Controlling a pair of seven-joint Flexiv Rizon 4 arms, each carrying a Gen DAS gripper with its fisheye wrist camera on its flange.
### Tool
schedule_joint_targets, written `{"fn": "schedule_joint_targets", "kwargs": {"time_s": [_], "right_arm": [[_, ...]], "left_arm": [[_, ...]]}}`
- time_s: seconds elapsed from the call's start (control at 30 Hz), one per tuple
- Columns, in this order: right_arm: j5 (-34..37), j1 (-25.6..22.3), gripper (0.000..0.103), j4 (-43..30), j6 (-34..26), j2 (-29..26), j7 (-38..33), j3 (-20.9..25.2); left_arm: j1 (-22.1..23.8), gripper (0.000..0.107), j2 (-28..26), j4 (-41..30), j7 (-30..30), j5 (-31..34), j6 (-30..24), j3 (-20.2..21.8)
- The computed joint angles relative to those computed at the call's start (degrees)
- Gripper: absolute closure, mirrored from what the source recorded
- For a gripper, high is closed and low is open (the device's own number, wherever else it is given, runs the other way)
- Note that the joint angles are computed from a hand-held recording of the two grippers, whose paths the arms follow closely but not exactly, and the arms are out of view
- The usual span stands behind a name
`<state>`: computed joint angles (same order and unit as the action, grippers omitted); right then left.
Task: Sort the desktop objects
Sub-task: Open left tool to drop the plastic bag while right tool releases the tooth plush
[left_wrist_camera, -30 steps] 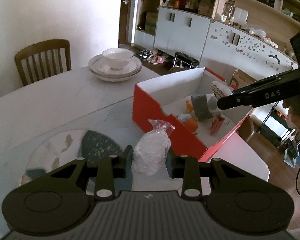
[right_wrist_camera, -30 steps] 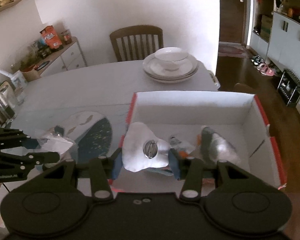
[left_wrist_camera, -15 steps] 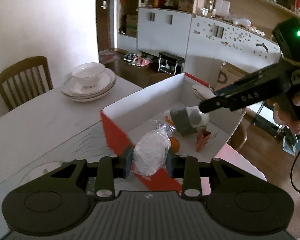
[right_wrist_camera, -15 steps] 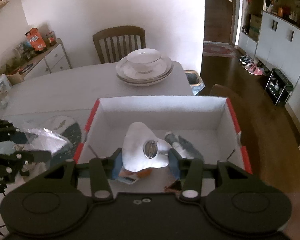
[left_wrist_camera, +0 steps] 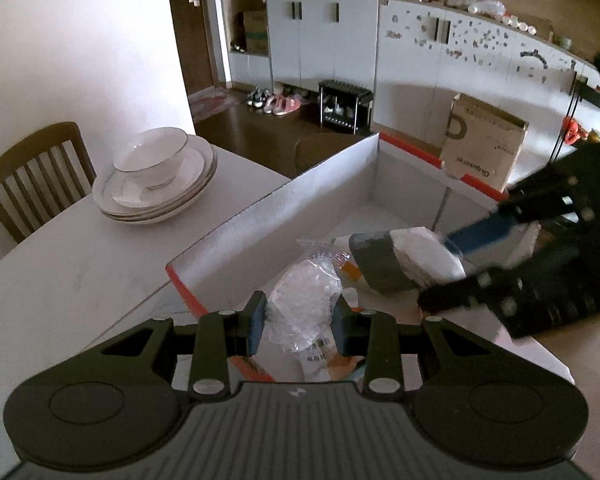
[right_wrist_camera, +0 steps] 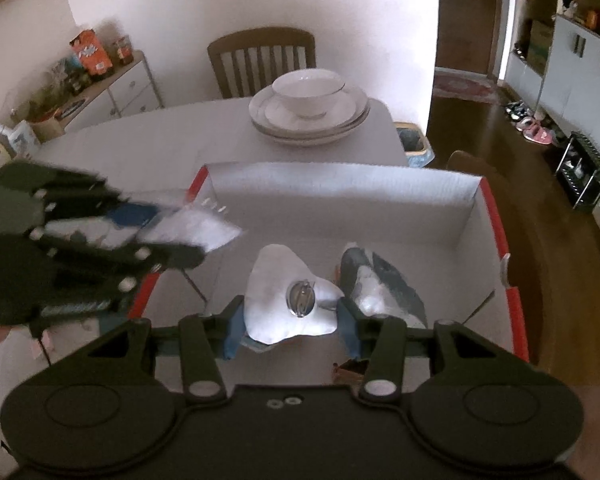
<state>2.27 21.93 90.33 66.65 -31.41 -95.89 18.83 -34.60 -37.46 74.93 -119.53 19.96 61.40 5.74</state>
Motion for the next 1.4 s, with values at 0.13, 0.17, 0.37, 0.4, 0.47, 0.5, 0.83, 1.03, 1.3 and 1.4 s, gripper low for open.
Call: {"fn": "schedule_joint_targets", "kwargs": {"time_s": [0.13, 0.17, 0.37, 0.4, 0.47, 0.5, 0.83, 1.03, 1.3, 1.4], "right_arm": [[0.49, -0.58, 0.056, -0.94, -2.35, -0.80, -1.76, 0.86], [0.62, -0.62, 0.056, -1.20, -2.95, -1.04, -2.21, 0.94], [2.34, -0.15, 0.056, -2.94, -6.56, -2.64, -3.17, 1.14], [2.39, 0.07, 0.056, -3.12, -6.99, -2.86, -3.06, 0.92], [2.67, 0.17, 0.056, -3.46, -7.92, -3.26, -3.13, 0.77], [2.76, 0.24, 0.056, -3.42, -8.19, -3.40, -3.19, 0.67], [3.74, 0.52, 0.055, -3.54, -10.38, -4.11, -2.31, 0.21], [3.46, 0.76, 0.055, -3.43, -11.23, -4.23, -1.20, -0.39], [3.61, 0.82, 0.055, -2.82, -11.30, -3.99, 0.00, -0.48], [3.95, 0.59, 0.054, -2.38, -11.47, -3.68, 0.10, -0.22]], "left_arm": [[2.00, 0.074, -2.46, -3.70, 3.33, -2.84, -2.29, -1.89], [2.41, 0.074, -3.25, -4.88, 4.26, -3.65, -3.04, -2.27], [2.79, 0.074, -7.88, -12.51, 8.55, -6.06, -10.43, -2.35], [2.77, 0.074, -8.57, -13.57, 8.81, -6.29, -11.50, -2.26], [2.98, 0.074, -10.06, -15.69, 9.27, -7.00, -13.53, -2.34], [3.06, 0.074, -10.83, -16.83, 9.54, -7.39, -14.66, -2.43], [3.12, 0.074, -15.79, -24.61, 12.24, -9.13, -23.69, -2.92], [3.37, 0.074, -17.45, -26.88, 13.35, -10.69, -26.35, -3.65], [3.90, 0.074, -17.92, -26.73, 13.41, -12.20, -27.52, -4.09], [3.97, 0.074, -17.92, -26.63, 13.60, -12.33, -27.65, -4.11]]}}
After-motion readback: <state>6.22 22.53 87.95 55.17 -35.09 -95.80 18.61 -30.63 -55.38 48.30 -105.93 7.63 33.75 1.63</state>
